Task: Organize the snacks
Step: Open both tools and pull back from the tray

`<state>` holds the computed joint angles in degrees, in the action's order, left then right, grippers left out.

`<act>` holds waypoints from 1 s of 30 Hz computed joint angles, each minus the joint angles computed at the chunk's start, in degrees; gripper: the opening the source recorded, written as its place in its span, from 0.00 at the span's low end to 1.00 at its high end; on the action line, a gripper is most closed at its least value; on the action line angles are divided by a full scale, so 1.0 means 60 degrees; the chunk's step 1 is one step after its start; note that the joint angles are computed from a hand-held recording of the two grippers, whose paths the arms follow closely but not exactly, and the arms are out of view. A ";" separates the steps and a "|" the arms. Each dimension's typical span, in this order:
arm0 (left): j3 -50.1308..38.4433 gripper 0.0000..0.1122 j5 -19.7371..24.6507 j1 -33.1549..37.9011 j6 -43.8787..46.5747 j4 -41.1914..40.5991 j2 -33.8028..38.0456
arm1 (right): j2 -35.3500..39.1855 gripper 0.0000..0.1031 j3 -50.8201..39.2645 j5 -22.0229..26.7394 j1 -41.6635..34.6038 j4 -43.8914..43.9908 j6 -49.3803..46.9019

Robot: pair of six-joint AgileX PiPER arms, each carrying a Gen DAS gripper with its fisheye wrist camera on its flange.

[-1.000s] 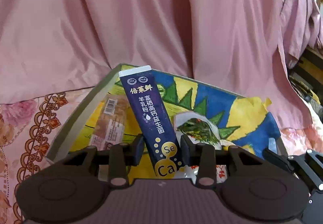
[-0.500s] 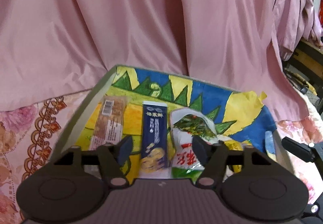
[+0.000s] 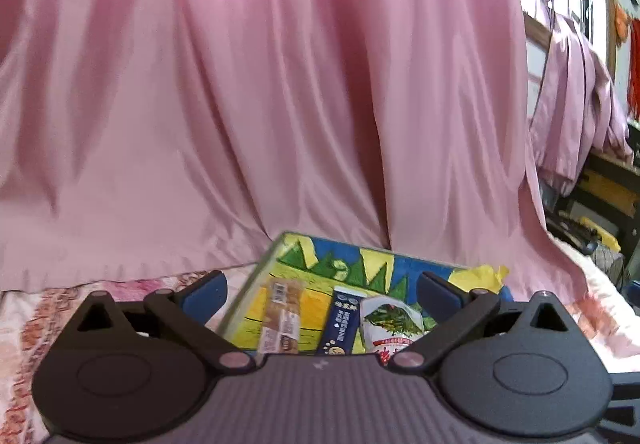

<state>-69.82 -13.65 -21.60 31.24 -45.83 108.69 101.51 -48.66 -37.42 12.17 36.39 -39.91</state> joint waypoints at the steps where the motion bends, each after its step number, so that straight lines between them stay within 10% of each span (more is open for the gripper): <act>1: 0.0411 0.91 -0.0334 -0.0086 -0.0231 0.0109 -0.0296 | -0.0275 0.99 0.0301 -0.0151 0.0024 -0.0124 0.0231; 9: 0.3196 0.91 -0.2497 -0.0760 0.0361 -0.0733 -0.2179 | -0.2754 0.99 0.2730 -0.0854 0.0412 0.0086 0.0945; 30: 0.7070 0.91 -0.2935 -0.2304 0.3649 -0.5024 -0.6238 | -0.7418 0.99 0.5582 -0.2784 0.5767 0.6219 -0.2387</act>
<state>-27.40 -31.26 -35.42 53.14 -75.97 71.27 57.00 -15.17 -54.13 46.77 73.70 -54.23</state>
